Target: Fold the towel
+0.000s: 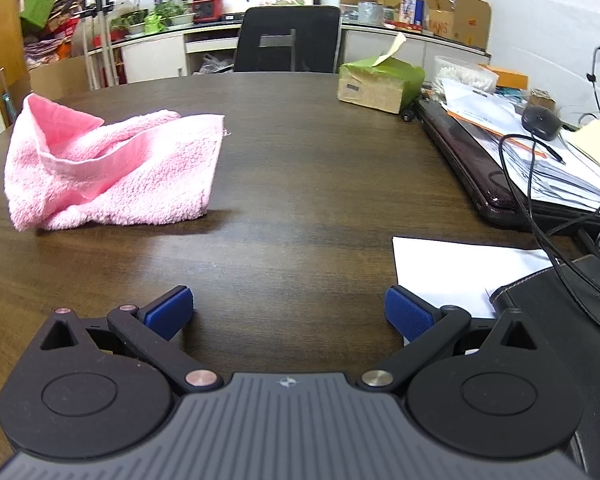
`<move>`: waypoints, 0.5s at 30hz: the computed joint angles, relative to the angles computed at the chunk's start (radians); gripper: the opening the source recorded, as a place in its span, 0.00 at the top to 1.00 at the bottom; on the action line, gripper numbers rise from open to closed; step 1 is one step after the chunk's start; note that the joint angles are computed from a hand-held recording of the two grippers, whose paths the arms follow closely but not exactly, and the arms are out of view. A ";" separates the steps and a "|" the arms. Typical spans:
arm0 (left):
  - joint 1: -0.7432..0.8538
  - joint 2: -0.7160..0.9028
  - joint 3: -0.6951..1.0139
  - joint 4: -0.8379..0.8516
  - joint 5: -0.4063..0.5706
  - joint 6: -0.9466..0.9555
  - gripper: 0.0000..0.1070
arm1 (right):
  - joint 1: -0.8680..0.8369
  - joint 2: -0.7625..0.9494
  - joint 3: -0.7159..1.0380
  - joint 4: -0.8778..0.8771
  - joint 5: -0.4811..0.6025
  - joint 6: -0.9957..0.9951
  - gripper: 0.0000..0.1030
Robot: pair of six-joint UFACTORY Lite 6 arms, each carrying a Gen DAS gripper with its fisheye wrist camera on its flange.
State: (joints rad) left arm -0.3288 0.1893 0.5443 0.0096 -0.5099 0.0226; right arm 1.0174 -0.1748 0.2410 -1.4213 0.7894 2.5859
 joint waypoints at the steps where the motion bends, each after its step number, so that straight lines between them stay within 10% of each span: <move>1: 0.000 0.001 0.001 0.000 0.000 0.000 0.04 | -0.003 0.010 0.011 0.007 0.000 -0.002 0.00; 15: -0.014 0.018 0.017 -0.030 -0.002 0.015 0.04 | -0.127 0.021 0.098 -0.080 -0.085 0.106 0.00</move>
